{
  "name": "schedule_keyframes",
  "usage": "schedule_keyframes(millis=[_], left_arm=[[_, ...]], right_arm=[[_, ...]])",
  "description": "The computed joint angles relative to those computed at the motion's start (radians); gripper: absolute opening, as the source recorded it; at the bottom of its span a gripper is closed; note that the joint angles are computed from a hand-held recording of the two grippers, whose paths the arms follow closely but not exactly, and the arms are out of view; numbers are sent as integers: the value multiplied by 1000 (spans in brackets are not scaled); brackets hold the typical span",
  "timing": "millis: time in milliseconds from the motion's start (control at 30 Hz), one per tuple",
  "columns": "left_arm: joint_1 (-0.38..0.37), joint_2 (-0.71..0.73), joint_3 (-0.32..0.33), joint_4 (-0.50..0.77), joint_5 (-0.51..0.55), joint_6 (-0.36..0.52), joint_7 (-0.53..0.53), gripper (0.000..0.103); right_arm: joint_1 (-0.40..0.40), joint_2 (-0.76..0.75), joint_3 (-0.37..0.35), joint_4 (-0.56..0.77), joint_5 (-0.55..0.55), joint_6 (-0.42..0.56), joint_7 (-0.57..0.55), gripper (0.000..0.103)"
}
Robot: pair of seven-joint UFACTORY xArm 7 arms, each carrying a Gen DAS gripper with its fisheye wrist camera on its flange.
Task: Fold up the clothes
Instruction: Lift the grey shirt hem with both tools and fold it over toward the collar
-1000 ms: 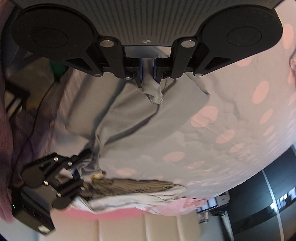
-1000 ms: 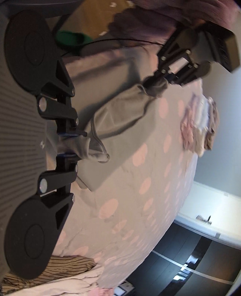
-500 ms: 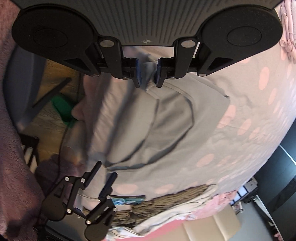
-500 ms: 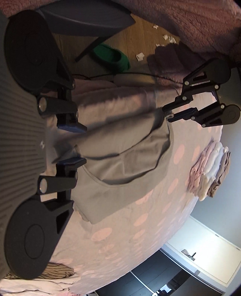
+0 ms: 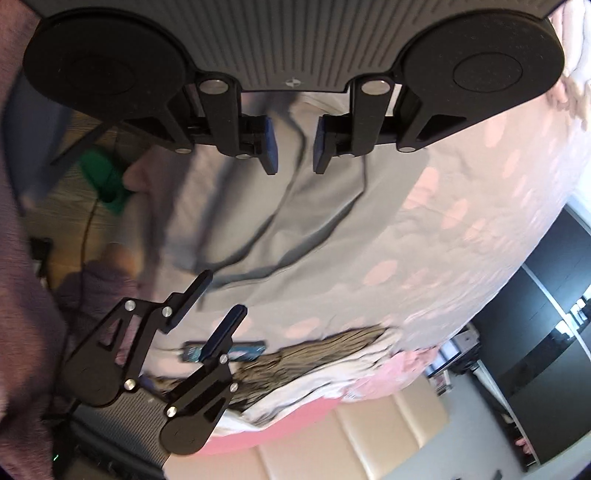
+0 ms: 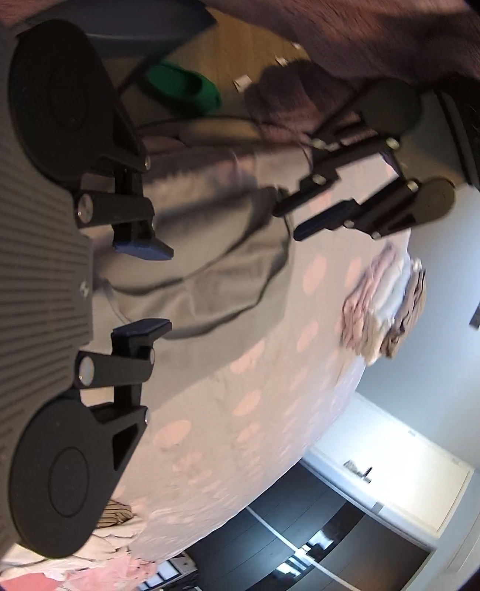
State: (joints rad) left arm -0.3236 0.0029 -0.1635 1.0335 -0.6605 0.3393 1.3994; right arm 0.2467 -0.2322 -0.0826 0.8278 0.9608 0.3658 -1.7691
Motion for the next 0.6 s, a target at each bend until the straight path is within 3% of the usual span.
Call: schedule_keyframes(millis=[133, 267, 300, 400, 433, 500, 567, 600], left_arm=[[-7, 76, -14, 37, 167, -55, -139, 20], [-7, 124, -12, 36, 346, -105, -241, 20], [-11, 129, -3, 29, 412, -120, -284, 20], [11, 137, -17, 11, 480, -164, -304, 17], [25, 138, -32, 8, 472, -168, -291, 13], [65, 128, -73, 4, 404, -165, -229, 3], [118, 112, -126, 10, 264, -135, -110, 3], [111, 99, -113, 10, 230, -106, -90, 2]], right_arm=[[-3, 77, 37, 42, -47, -45, 63, 36], [-24, 150, 88, 53, -172, -126, 147, 31], [-26, 163, 96, 48, -196, -154, 139, 29], [-23, 180, 106, 31, -194, -226, 52, 17], [-22, 180, 107, 28, -183, -237, 27, 9], [-18, 167, 99, 33, -112, -221, -29, 7], [-25, 136, 83, 39, -74, -148, -31, 6], [-32, 120, 78, 39, -84, -111, -10, 6]])
